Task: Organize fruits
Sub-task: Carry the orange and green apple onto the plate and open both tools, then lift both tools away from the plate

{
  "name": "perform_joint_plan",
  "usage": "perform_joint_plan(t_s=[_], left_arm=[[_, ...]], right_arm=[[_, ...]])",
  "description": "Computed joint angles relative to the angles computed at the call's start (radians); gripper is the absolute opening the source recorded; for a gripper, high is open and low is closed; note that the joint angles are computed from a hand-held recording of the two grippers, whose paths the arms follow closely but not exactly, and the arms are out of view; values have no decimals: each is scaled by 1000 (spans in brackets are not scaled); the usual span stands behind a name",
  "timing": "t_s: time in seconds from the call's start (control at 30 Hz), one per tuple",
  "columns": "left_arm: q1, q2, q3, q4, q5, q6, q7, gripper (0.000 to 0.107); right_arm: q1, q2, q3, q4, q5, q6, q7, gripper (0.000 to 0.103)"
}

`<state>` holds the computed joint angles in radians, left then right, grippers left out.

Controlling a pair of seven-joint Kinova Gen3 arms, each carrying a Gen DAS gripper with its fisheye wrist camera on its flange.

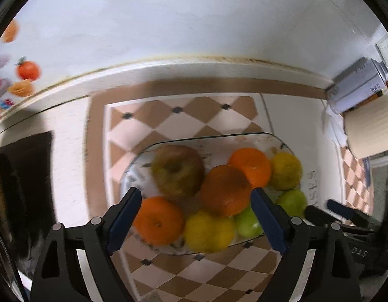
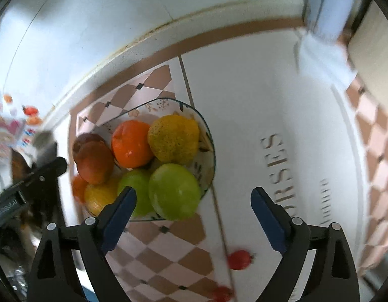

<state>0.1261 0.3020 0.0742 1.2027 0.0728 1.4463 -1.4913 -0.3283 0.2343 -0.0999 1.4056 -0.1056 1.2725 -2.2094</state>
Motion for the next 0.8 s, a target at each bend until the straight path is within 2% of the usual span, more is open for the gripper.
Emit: perform_joint_plan(t_s=[0.2, 0.43, 0.8], left_arm=[[24, -106, -18, 134, -94, -52, 86, 89], [11, -211, -7, 234, -108, -58, 122, 89], [34, -375, 42, 239, -140, -3, 190, 89]], right_arm=[[-100, -17, -19, -55, 141, 88, -55, 96], [-163, -63, -42, -79, 215, 152, -87, 96], [-247, -191, -112, -121, 333, 260, -156, 96]])
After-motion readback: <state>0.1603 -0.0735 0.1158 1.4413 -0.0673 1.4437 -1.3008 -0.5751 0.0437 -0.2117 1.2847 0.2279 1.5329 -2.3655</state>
